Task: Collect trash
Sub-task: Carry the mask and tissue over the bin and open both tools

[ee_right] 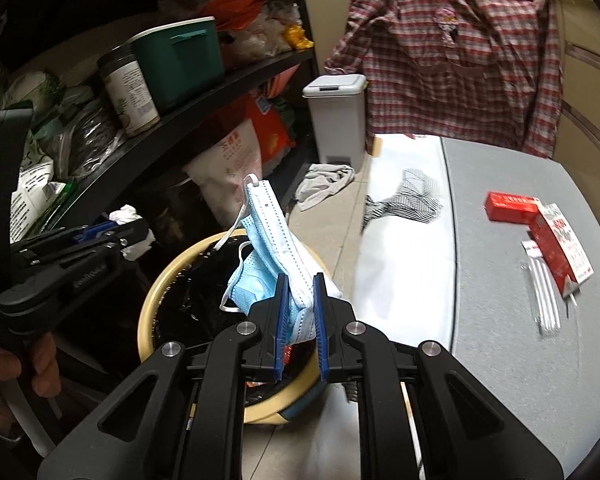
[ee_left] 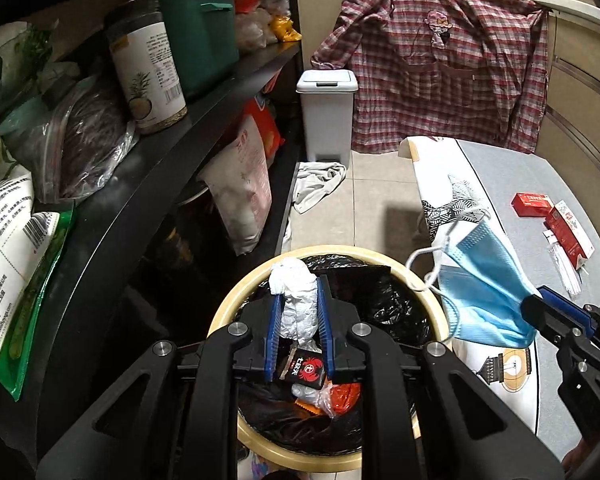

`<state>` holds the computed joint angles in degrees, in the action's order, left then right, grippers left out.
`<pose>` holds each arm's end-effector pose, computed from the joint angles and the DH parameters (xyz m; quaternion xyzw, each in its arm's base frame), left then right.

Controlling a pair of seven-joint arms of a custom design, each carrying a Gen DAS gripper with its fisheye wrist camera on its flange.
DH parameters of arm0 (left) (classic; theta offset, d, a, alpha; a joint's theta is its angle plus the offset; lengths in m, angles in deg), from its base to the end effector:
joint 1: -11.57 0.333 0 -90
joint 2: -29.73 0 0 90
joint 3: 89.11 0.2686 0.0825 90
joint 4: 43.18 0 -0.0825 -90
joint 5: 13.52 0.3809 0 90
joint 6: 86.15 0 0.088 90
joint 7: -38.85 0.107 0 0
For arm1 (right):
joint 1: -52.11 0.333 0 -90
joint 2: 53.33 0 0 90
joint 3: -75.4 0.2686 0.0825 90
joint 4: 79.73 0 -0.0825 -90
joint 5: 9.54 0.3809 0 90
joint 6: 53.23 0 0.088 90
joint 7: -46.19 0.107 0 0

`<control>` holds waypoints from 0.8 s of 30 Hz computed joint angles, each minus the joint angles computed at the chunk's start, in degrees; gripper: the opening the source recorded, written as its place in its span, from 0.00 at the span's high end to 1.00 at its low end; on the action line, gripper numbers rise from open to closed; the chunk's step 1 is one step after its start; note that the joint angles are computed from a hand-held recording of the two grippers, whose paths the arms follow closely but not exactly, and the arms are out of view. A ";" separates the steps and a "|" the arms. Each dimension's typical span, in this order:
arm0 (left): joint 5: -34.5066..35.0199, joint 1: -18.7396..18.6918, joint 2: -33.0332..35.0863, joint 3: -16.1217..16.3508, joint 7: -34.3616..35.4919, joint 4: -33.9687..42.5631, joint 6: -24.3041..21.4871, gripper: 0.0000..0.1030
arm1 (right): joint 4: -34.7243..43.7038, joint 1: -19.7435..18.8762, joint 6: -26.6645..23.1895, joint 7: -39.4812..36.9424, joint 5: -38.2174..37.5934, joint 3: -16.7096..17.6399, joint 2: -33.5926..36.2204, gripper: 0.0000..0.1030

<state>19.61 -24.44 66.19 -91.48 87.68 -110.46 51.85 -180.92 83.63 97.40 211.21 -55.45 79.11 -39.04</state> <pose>0.5946 -0.4551 0.4519 -0.5699 0.7348 -0.2608 0.2594 0.5275 0.3901 0.4407 -0.6117 0.6855 -0.2247 0.3247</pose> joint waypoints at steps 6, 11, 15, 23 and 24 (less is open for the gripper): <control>0.52 -0.04 -0.04 0.39 -0.27 0.16 -1.25 0.84 | 4.73 0.79 -1.53 -3.43 2.02 0.11 3.48 0.88; 0.29 0.23 0.78 0.37 -0.13 1.45 -2.82 0.84 | 7.62 1.65 -2.50 -5.51 4.07 -0.38 5.89 0.88; 0.50 0.26 1.06 0.52 -0.34 1.93 -3.28 0.84 | 9.16 2.32 -3.01 -6.65 5.08 -0.90 7.21 0.88; 0.55 -0.03 2.49 0.68 0.06 4.25 -5.44 0.82 | 11.74 2.39 -3.54 -9.24 7.82 -1.19 9.31 0.83; 0.81 -0.28 2.53 0.98 -0.67 4.37 -5.76 0.75 | 12.20 2.46 -3.65 -9.38 8.24 -1.26 9.67 0.83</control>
<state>20.42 -24.72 68.72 -90.50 87.01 -106.09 46.09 -168.72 86.08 93.75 201.83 -47.21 77.85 -29.36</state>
